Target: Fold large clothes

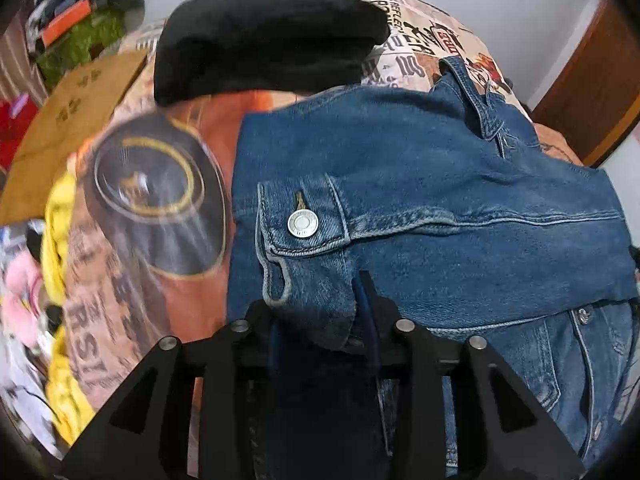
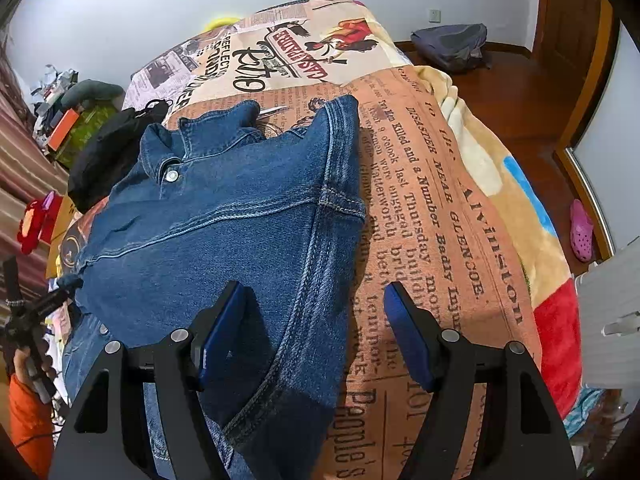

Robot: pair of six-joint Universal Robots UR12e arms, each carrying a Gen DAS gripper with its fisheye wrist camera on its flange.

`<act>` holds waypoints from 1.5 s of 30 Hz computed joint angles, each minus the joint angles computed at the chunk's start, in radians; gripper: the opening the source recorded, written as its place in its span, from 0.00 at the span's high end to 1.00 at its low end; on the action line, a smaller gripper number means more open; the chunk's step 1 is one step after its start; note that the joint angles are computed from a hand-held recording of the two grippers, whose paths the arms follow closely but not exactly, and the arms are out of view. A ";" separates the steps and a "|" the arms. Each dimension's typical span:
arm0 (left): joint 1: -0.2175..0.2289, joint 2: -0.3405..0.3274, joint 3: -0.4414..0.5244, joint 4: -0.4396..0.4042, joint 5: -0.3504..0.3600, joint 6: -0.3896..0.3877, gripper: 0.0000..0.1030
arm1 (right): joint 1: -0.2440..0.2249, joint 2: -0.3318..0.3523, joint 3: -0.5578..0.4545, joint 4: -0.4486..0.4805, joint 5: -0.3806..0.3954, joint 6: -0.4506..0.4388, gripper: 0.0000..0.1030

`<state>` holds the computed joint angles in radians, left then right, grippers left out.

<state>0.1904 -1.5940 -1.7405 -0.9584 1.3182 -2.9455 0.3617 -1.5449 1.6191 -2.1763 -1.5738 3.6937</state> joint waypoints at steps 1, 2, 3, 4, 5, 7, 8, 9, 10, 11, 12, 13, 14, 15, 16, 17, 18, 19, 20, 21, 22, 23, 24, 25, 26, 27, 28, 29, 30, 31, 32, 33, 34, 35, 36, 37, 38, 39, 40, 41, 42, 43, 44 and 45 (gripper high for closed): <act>0.006 0.002 -0.002 -0.005 -0.015 -0.007 0.64 | -0.002 0.002 -0.003 0.005 0.003 -0.002 0.34; 0.009 0.004 -0.001 -0.011 -0.011 -0.014 0.58 | -0.003 0.002 -0.005 0.008 0.005 -0.002 0.34; 0.011 0.006 0.000 -0.014 -0.006 -0.014 0.52 | -0.004 0.003 -0.007 0.012 0.005 -0.003 0.34; 0.013 0.008 0.002 -0.020 0.004 -0.007 0.50 | -0.004 0.005 -0.010 0.016 0.004 -0.006 0.34; 0.014 0.011 0.004 -0.027 0.011 0.004 0.45 | -0.003 0.006 -0.013 0.019 0.002 -0.008 0.34; 0.018 0.013 0.011 -0.037 0.014 0.027 0.41 | -0.003 0.007 -0.017 0.023 -0.002 -0.012 0.34; 0.022 0.015 0.015 -0.042 0.012 0.035 0.40 | -0.003 0.009 -0.020 0.024 -0.005 -0.015 0.34; 0.024 0.012 0.023 -0.046 0.010 0.038 0.39 | -0.002 0.009 -0.022 0.024 -0.008 -0.016 0.34; 0.027 0.012 0.028 -0.050 0.004 0.040 0.39 | -0.006 0.010 -0.024 0.018 -0.003 -0.015 0.34; 0.032 0.012 0.033 -0.042 0.004 0.035 0.38 | -0.006 0.010 -0.024 0.018 -0.003 -0.015 0.34; 0.035 0.009 0.038 -0.038 0.002 0.032 0.37 | -0.009 0.009 -0.024 0.010 0.005 -0.013 0.34; 0.040 0.005 0.043 -0.033 -0.004 0.024 0.36 | -0.011 0.010 -0.024 0.004 0.010 -0.011 0.34; 0.048 -0.003 0.052 -0.038 -0.015 0.014 0.34 | -0.015 0.011 -0.025 -0.001 0.016 -0.007 0.34; 0.052 -0.010 0.059 -0.046 -0.024 0.008 0.33 | -0.018 0.013 -0.028 0.000 0.020 -0.004 0.34; 0.064 -0.023 0.071 -0.074 -0.056 -0.002 0.33 | -0.026 0.018 -0.028 -0.001 0.040 0.003 0.34; 0.073 -0.035 0.081 -0.098 -0.087 -0.014 0.33 | -0.026 0.018 -0.028 -0.001 0.040 0.003 0.34; 0.079 -0.043 0.086 -0.117 -0.111 -0.023 0.33 | -0.033 0.021 -0.025 0.002 0.064 0.009 0.34; 0.091 -0.059 0.095 -0.157 -0.161 -0.032 0.33 | -0.038 0.023 -0.022 0.001 0.078 0.014 0.34; 0.099 -0.071 0.101 -0.182 -0.194 -0.035 0.33 | -0.038 0.023 -0.022 0.001 0.078 0.014 0.34; 0.102 -0.077 0.104 -0.193 -0.210 -0.042 0.33 | -0.041 0.023 -0.019 -0.002 0.088 0.018 0.34; 0.108 -0.090 0.107 -0.209 -0.243 -0.047 0.33 | -0.051 0.022 -0.009 -0.025 0.109 0.034 0.34; 0.112 -0.096 0.106 -0.214 -0.269 -0.049 0.33 | -0.055 0.023 -0.007 -0.034 0.116 0.038 0.34; 0.116 -0.103 0.106 -0.216 -0.296 -0.053 0.29 | -0.058 0.025 -0.009 -0.037 0.123 0.039 0.34; 0.124 -0.113 0.104 -0.211 -0.333 -0.068 0.27 | -0.061 0.028 -0.010 -0.041 0.136 0.034 0.34; 0.130 -0.119 0.102 -0.206 -0.363 -0.084 0.26 | -0.061 0.028 -0.010 -0.041 0.136 0.034 0.34; 0.134 -0.123 0.101 -0.207 -0.382 -0.093 0.25 | -0.070 0.032 -0.003 -0.077 0.174 0.022 0.34; 0.137 -0.131 0.101 -0.201 -0.406 -0.107 0.25 | -0.074 0.034 0.001 -0.094 0.190 0.025 0.33; 0.136 -0.135 0.101 -0.191 -0.418 -0.114 0.25 | -0.076 0.037 0.004 -0.109 0.198 0.034 0.31; 0.133 -0.138 0.103 -0.185 -0.418 -0.120 0.25 | -0.082 0.040 0.011 -0.133 0.211 0.051 0.31; 0.126 -0.141 0.106 -0.180 -0.408 -0.119 0.25 | -0.086 0.042 0.015 -0.148 0.221 0.064 0.31; 0.116 -0.141 0.110 -0.178 -0.391 -0.110 0.25 | -0.090 0.045 0.018 -0.163 0.229 0.079 0.34; 0.105 -0.142 0.114 -0.174 -0.367 -0.100 0.25 | -0.090 0.045 0.018 -0.163 0.229 0.079 0.37; 0.096 -0.138 0.115 -0.169 -0.343 -0.080 0.25 | -0.091 0.048 0.019 -0.172 0.227 0.091 0.48; 0.086 -0.136 0.115 -0.164 -0.330 -0.058 0.33 | -0.090 0.050 0.016 -0.171 0.217 0.093 0.65; 0.081 -0.135 0.116 -0.160 -0.314 -0.046 0.36 | -0.089 0.053 0.014 -0.177 0.209 0.092 0.71; 0.073 -0.130 0.113 -0.143 -0.287 -0.039 0.37 | -0.094 0.053 0.021 -0.199 0.229 0.100 0.76; 0.067 -0.126 0.115 -0.136 -0.266 -0.034 0.43 | -0.096 0.053 0.022 -0.212 0.234 0.099 0.78; 0.063 -0.124 0.120 -0.136 -0.245 -0.035 0.51 | -0.096 0.054 0.020 -0.223 0.229 0.086 0.79; 0.062 -0.126 0.130 -0.152 -0.237 -0.033 0.54 | -0.096 0.054 0.020 -0.223 0.229 0.086 0.80; 0.058 -0.127 0.140 -0.162 -0.224 -0.034 0.58 | -0.096 0.055 0.014 -0.229 0.223 0.077 0.81; 0.056 -0.127 0.147 -0.166 -0.213 -0.033 0.65 | -0.098 0.058 0.007 -0.231 0.226 0.072 0.81; 0.050 -0.125 0.157 -0.169 -0.198 -0.027 0.70 | -0.099 0.062 -0.007 -0.227 0.229 0.059 0.82; 0.042 -0.122 0.169 -0.163 -0.183 -0.021 0.72 | -0.092 0.079 -0.054 -0.214 0.207 0.016 0.82; 0.039 -0.116 0.172 -0.154 -0.175 -0.021 0.74 | -0.086 0.090 -0.084 -0.209 0.192 -0.011 0.82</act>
